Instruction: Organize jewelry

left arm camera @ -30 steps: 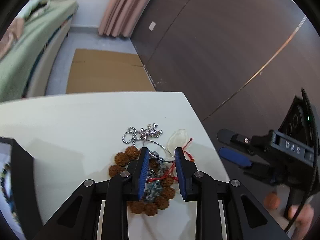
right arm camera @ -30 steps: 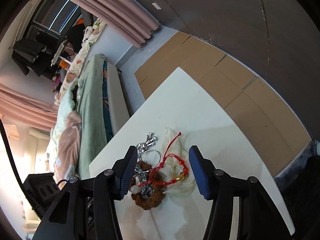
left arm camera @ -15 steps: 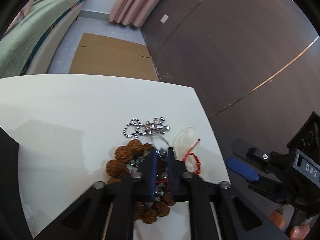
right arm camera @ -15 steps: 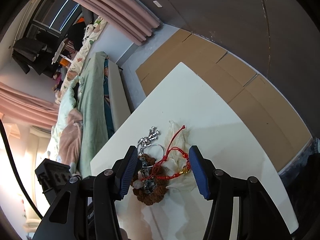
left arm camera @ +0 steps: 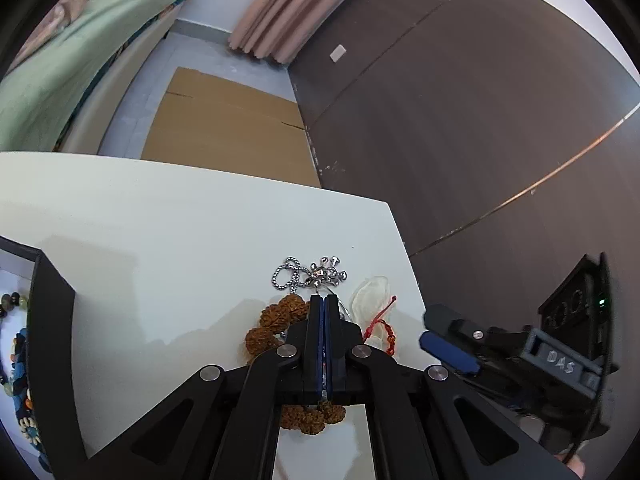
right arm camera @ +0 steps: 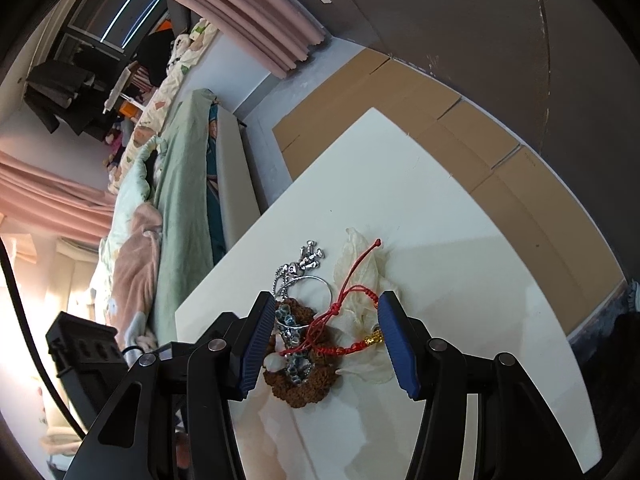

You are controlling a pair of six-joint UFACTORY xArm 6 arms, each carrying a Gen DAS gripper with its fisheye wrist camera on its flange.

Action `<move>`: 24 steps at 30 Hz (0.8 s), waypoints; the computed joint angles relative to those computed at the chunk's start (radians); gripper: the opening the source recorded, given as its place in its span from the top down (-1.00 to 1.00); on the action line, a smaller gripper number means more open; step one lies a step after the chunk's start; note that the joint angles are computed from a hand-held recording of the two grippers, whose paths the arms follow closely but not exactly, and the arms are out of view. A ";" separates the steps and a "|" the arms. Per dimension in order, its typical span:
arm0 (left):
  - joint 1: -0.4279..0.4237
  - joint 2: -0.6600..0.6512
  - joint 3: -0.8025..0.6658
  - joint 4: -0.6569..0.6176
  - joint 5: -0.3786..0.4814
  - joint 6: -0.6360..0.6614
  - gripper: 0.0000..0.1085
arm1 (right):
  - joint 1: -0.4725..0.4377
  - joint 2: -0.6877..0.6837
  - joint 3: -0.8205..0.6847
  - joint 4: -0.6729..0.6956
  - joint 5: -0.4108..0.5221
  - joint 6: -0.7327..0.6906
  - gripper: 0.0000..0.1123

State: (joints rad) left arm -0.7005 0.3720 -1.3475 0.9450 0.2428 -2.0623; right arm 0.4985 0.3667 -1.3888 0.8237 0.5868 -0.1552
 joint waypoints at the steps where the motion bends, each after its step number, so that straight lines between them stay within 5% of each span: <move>1: 0.002 -0.003 0.004 0.003 -0.002 -0.006 1.00 | 0.003 0.014 -0.012 -0.013 -0.002 0.009 0.09; 7: 0.003 -0.010 0.029 -0.190 -0.006 0.161 1.00 | 0.014 0.072 -0.063 -0.109 -0.029 0.081 0.35; 24: 0.010 -0.048 0.054 -0.064 0.011 0.050 0.97 | 0.021 0.132 -0.106 -0.151 -0.028 0.144 0.65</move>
